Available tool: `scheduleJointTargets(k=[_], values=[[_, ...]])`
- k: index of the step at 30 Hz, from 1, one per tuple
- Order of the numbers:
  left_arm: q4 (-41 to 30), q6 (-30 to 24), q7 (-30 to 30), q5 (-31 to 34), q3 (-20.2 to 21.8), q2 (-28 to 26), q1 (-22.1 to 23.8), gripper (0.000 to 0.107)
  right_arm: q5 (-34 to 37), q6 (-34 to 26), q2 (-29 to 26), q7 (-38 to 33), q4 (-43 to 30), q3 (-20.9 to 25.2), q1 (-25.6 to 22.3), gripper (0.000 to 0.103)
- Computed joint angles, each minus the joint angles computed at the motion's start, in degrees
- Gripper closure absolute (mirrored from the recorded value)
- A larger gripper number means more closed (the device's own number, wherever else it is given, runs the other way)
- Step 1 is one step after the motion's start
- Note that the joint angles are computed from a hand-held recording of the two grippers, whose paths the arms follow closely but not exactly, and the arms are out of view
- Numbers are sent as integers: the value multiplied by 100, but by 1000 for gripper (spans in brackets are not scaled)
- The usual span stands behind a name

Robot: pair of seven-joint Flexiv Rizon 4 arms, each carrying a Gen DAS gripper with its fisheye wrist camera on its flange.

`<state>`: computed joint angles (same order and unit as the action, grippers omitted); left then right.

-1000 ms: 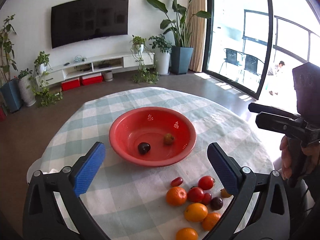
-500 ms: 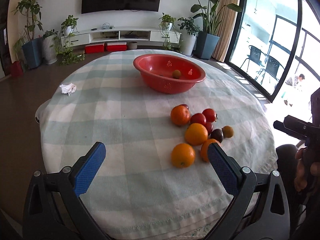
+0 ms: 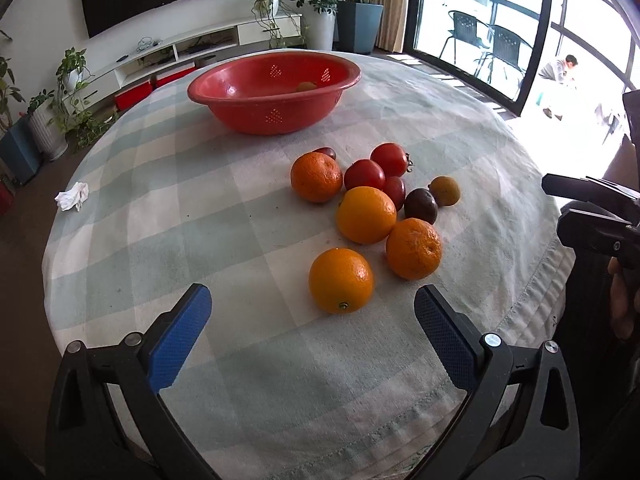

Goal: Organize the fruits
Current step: 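Grasp a large orange with the left gripper and lift it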

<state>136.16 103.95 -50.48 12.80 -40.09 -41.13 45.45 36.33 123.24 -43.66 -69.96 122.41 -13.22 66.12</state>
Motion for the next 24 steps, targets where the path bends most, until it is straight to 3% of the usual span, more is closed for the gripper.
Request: scheduleJointTargets(k=[3,6,11,20,24], values=[[-138,-203,59,-96,22,-48,-87,5,90,-219,-17,43,-8,-179,136,0],[-215,-384,142,-236,-60,-120,-69,13,115,-326,-46,140,22,-406,313,0],[-286,-575,283,-485,-84,-192,-155,39,-30,-424,-99,363,78,-581,429,1],[-292,-517,398,-581,-194,-387,-110,70,-353,-511,-203,635,134,-875,671,11],[-259,-471,388,-538,-244,-441,-34,73,-462,-529,-238,697,111,-952,744,12]])
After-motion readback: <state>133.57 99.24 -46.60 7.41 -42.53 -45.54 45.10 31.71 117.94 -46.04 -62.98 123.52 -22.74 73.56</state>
